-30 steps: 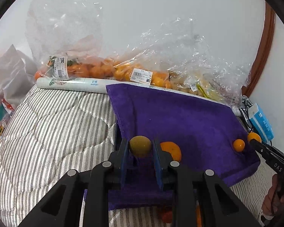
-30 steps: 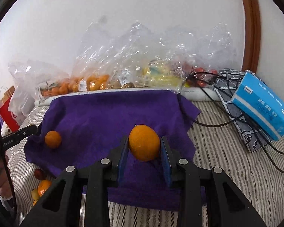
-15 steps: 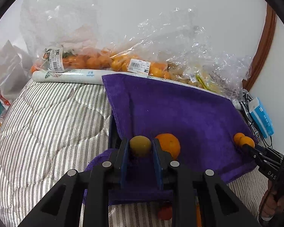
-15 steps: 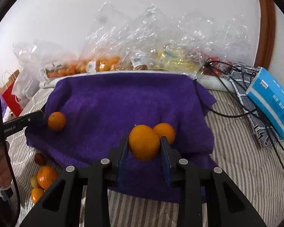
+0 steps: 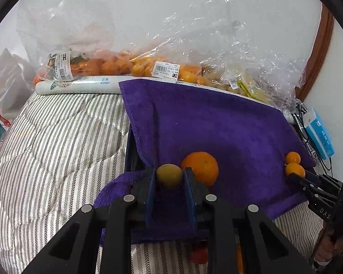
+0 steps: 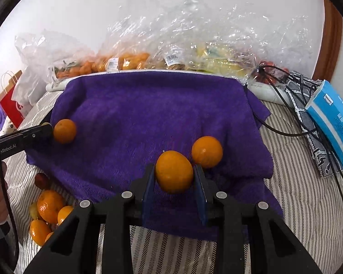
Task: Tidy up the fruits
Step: 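Lower the yellow-green fruit and orange onto the towel and open both tools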
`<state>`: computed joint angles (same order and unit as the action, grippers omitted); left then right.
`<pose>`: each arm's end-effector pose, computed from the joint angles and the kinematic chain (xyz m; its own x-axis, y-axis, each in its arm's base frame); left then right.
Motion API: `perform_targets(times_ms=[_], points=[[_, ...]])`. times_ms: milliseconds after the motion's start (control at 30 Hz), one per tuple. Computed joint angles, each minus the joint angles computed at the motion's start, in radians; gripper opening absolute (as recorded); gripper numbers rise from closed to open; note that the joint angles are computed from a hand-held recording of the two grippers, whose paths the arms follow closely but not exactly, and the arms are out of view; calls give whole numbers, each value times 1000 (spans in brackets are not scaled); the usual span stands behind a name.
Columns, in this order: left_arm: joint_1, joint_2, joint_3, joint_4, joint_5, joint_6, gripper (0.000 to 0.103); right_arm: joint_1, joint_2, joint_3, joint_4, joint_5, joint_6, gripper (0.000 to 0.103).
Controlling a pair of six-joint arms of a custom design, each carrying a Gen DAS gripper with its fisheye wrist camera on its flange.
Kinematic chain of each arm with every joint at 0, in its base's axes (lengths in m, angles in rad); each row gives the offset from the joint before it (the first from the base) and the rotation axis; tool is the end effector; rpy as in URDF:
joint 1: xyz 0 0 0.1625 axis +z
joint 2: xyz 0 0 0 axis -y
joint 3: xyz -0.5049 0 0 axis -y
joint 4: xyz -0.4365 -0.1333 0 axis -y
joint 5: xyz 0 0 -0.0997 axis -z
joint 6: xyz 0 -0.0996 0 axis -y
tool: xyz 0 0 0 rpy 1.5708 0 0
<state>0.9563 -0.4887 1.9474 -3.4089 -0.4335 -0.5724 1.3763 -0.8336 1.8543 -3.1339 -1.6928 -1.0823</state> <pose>-0.1647 -0.6214 -0.0362 -0.7415 -0.4384 -0.5080 0.1593 0.6204 -0.7679 -0.0172 -0.7142 0.1310 -0.5975 -0.6231 0.5047 -0.7715 0.6182 -0.1502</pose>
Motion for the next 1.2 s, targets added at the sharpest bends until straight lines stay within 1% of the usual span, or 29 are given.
perform_targets(times_ms=[333,533,700,800,867,933,1000,1067,1200], points=[[3,-1,-4,28,4,-13,24,0,1,-5,10,-2,7,33],[3,-3,-4,33,2,-15,24,-1,-3,3,1,9,-8,33],[3,-5,-1,31,-3,-15,24,-7,-20,17,-5,51,-16,33],[3,-5,1,18,-8,-6,24,-11,-29,19,0,75,-2,39],[0,-4,2,3,-11,4,27,-11,-31,19,1,84,7,40],[-4,0,3,-31,-12,30,37,-12,-33,18,3,91,16,42],[-10,6,4,-67,-12,59,42,-13,-36,19,-1,102,25,45],[-15,11,2,-84,-1,74,44,-14,-36,22,-7,112,27,45],[-21,13,1,-102,5,87,44,-16,-37,30,-30,123,28,46]])
